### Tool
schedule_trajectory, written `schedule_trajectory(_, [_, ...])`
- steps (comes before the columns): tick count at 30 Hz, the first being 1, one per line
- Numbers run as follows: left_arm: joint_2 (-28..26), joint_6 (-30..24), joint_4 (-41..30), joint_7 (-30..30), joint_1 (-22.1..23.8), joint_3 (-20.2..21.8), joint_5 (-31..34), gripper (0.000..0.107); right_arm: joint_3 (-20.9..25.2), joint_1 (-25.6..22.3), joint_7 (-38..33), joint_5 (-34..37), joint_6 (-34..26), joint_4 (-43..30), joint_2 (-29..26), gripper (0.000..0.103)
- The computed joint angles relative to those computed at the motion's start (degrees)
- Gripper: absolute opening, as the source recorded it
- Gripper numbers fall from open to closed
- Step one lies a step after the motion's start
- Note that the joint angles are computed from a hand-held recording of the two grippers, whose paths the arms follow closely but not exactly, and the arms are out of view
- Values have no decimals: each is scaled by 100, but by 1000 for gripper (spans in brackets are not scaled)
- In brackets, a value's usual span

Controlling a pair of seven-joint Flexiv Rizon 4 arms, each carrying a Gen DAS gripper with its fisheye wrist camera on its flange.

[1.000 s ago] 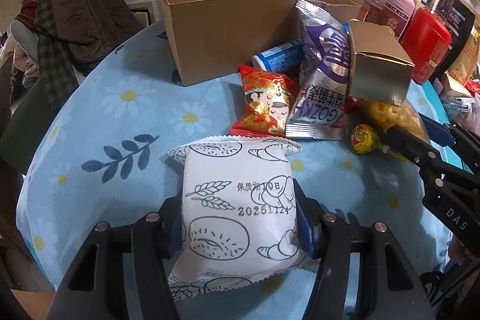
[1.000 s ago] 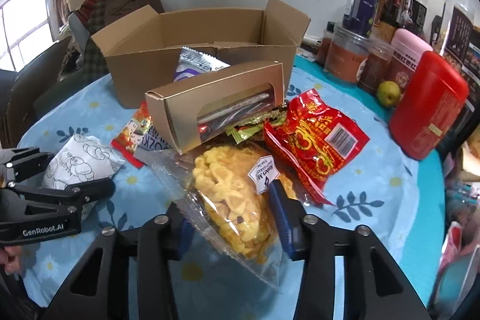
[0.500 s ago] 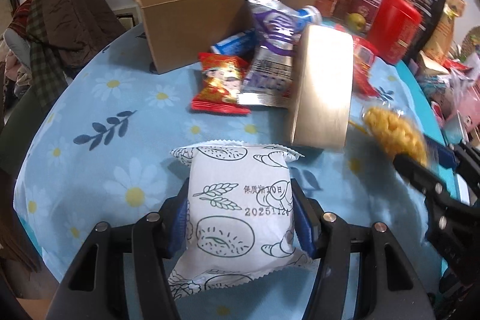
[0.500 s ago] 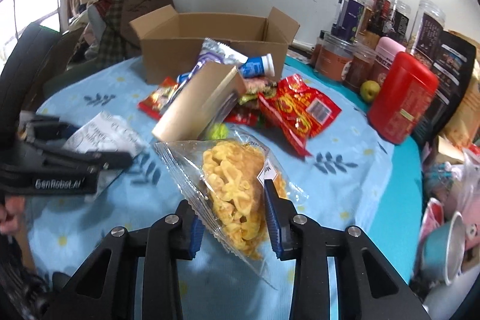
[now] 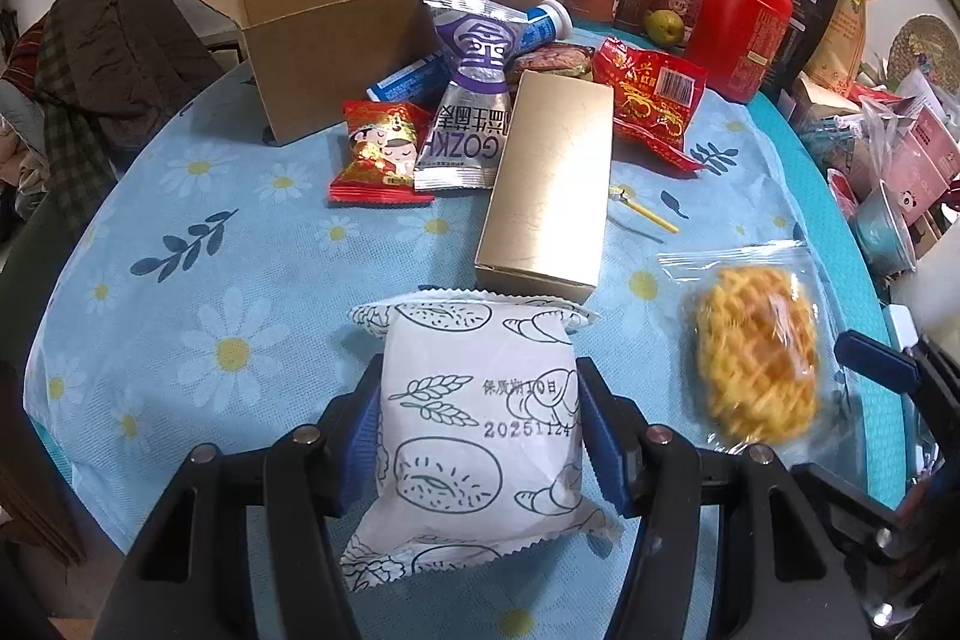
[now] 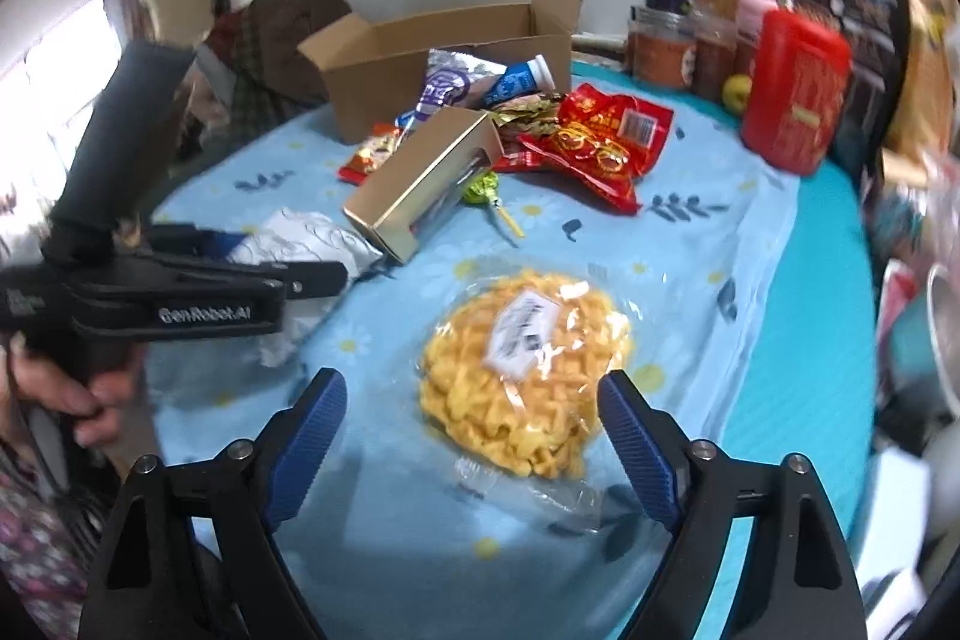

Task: Organize snacks
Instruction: 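Lift the white packet with the left tool while the right tool lifts the cracker bag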

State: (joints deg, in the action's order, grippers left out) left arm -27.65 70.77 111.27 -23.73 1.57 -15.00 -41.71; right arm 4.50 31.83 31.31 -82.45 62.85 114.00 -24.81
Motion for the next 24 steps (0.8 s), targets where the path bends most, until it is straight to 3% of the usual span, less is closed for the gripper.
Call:
schedule_trajectory(4, [0,47,-4,66,17,-43,-72,59,-15,2,300,176,-104,-38,12,103])
schedule_trajectory(8, [-40,53,-49,31,-4,-22,-47,59,-27,-38,282,822,-194,-191,-161,103])
schedule_trajectory(12, [-64,109,-75,10,6,-14,-26,59,-123,-115,250,1416,253,-263,-361,103])
schedule_trajectory(14, [-85,152,-89,-11,19,-21,-21,59,-163,-63,83,1752,320,-317,-439,103])
schedule_trajectory(20, [-208,225,-198,-212,8,52,192,59,-181,291,-1015,2643,-400,-639,-592,103])
schedule_trajectory(23, [-275,139,-272,-421,-39,167,447,59,-157,467,-1491,2956,-871,-773,-632,93])
schedule_trajectory(24, [-309,46,-327,-534,-86,259,599,59,-160,519,-1582,3016,-1006,-793,-624,86])
